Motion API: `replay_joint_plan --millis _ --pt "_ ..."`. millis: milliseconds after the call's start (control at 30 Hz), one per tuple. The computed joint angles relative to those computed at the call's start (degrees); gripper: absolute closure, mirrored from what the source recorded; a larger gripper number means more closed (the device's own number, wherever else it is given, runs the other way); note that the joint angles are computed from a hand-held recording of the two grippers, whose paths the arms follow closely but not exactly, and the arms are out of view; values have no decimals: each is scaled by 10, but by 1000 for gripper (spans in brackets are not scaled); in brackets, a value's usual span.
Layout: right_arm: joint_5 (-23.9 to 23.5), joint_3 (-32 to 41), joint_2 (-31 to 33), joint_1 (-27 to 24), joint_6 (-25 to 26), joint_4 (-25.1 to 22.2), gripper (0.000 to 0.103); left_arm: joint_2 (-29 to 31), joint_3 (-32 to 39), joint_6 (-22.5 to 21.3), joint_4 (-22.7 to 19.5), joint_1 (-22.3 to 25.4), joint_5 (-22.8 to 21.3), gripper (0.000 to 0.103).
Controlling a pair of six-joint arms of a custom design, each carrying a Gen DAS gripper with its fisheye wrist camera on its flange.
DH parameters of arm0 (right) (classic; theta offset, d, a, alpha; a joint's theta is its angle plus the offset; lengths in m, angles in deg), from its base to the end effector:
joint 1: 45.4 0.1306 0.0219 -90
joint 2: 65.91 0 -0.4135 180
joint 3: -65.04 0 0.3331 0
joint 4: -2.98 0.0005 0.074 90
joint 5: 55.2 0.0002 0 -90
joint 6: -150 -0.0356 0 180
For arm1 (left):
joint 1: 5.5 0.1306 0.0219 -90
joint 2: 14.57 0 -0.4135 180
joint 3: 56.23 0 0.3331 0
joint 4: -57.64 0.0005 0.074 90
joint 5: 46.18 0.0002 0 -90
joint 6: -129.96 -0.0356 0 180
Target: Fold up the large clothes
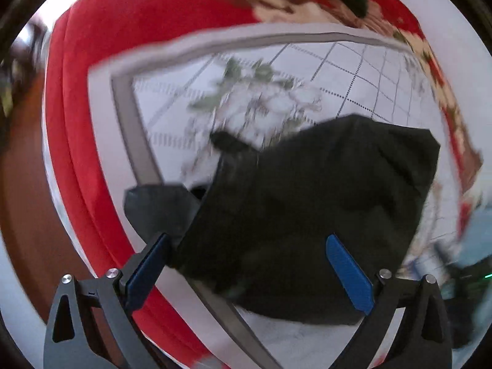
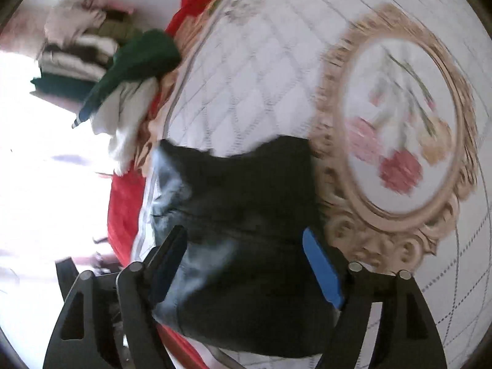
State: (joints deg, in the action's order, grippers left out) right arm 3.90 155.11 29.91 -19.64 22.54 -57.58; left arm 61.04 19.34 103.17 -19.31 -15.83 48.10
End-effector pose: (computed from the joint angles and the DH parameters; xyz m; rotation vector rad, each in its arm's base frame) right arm 0.3859 0.2060 0.4128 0.1286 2.9070 1.0031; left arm 0.2716 -0.0527 0.4242 -1.3200 2.6830 -0.2936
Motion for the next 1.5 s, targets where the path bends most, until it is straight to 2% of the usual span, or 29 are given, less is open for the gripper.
replay_joint_plan --millis 67,100,133,200,233,267,300,333,433,467,533,600,633,667,700,733,767,800,833,933,1033,1167,1333,1500 --pt "-61 -48 8 -23 7 14 22 -10 -25 22 29 7 17 0" --pt "-106 -76 15 -33 7 37 22 -10 -37 32 46 14 26 2" --pt "-160 -107 19 -41 -7 82 22 -12 -45 49 61 17 32 2" --pt "-238 -157 26 -45 -55 185 22 -23 -65 80 91 37 50 2" --pt "-260 -168 32 -42 -68 222 19 -32 -69 92 97 42 58 2" --pt "-274 -169 37 -42 -72 238 16 -48 -68 106 97 43 61 3" --pt "-290 -166 46 -41 -70 245 15 -61 -65 112 91 39 56 3" --pt "-301 -155 57 -40 -56 229 14 -73 -58 119 76 30 46 2" --pt "-320 -138 77 -35 -46 215 14 -107 -61 167 53 -7 28 2" --pt "-322 -138 77 -35 -45 211 14 -112 -73 184 65 -21 29 2" --pt "-327 -136 78 -35 -39 200 14 -107 -99 187 99 -22 39 2" --pt "-326 -137 79 -36 -35 193 14 -97 -131 195 166 -11 44 2" --pt "-325 -137 81 -36 -39 195 14 -83 -137 196 184 -1 47 4" --pt "-323 -137 81 -35 -41 194 15 -78 -146 210 217 6 40 10" --pt "-314 -138 79 -33 -52 202 16 -77 -147 213 231 11 31 38" --pt "-299 -142 77 -29 -68 222 25 -62 -131 203 217 13 21 54" --pt "-288 -148 71 -24 -93 247 37 -54 -117 189 217 10 0 64" --pt "-282 -163 64 -21 -134 291 41 -49 -105 175 217 7 -12 79" --pt "-276 -176 58 -17 -176 336 49 -42 -90 160 209 5 -24 85" --pt "-264 -184 46 -13 -225 386 61 -24 -44 128 178 5 -47 89" --pt "-251 -163 35 -14 -238 387 67 -5 3 97 153 13 -53 90" --pt "-254 -120 35 -37 -224 366 69 46 87 41 132 19 -63 90" --pt "-259 -20 69 -99 -188 321 70 150 198 -2 170 17 -52 90" --pt "-264 124 151 -187 -147 267 71 321 398 -35 193 -5 -27 90"
